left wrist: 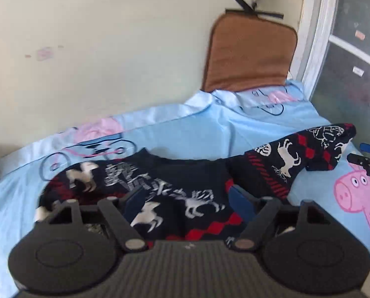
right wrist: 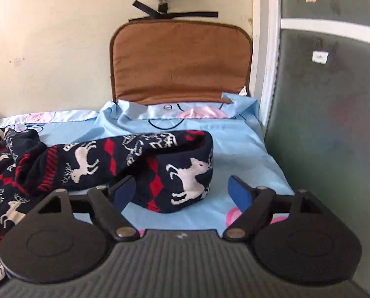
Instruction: Fold small clothes
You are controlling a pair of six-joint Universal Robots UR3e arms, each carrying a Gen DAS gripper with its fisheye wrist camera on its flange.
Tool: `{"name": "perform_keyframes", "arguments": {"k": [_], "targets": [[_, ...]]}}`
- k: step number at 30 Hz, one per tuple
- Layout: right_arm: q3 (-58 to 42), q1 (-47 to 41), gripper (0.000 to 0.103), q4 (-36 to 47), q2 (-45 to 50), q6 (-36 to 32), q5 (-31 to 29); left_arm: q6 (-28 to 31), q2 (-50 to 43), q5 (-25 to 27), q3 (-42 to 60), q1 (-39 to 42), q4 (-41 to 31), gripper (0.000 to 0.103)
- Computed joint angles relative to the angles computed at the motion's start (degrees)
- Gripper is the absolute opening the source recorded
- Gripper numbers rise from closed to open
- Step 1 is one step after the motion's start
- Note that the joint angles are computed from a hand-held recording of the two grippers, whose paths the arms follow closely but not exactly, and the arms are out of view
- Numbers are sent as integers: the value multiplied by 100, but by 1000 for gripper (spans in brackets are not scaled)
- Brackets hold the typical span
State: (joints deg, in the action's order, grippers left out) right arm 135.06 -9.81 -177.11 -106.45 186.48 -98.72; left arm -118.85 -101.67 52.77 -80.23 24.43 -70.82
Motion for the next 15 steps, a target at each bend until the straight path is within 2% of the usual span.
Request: {"name": "perform_keyframes", "arguments": {"k": [3,4,5,6,7,8,9,10,12,13,15], "targets": [[-88,-286,84,-180,515,-76,366,-794,-941,937,370,-1200,846,74],[-152,-324,84,-262,729,-117,417,-917,-1208,1257,493,-1454,964,53],[-119,-353,84,-424,904,-191,460,-1007,-1473,1565,720,-1649,869,18],[-183,-392,80,-527,1102,-266,536,-1114,-1617,1727,820,-1754,892,16],[-248,-461,69,-561,1259,-383,709,-1128,-1597,1641,761,-1743,1036,12],[-344,-512,39,-576,1404,-536,826,-1148,-1616,1501,903,-1698,928,11],[-424,-486,18,-572,1450,-641,762,-1310,-1675,1306,1152,-1647,833,11],[-458,-619,15,-549,1377,-801,893,-1501,-1748,1104,1430,-1597,776,11],[-277,-956,14,-685,879,-1038,912,-2115,-2057,790,2166,-1577,844,11],[-221,-1119,14,-722,628,-1174,794,-2490,-2260,736,2562,-1605,921,11],[-108,-1659,14,-561,38,-1470,946,-3141,-2733,759,3297,-1731,1187,11]]}}
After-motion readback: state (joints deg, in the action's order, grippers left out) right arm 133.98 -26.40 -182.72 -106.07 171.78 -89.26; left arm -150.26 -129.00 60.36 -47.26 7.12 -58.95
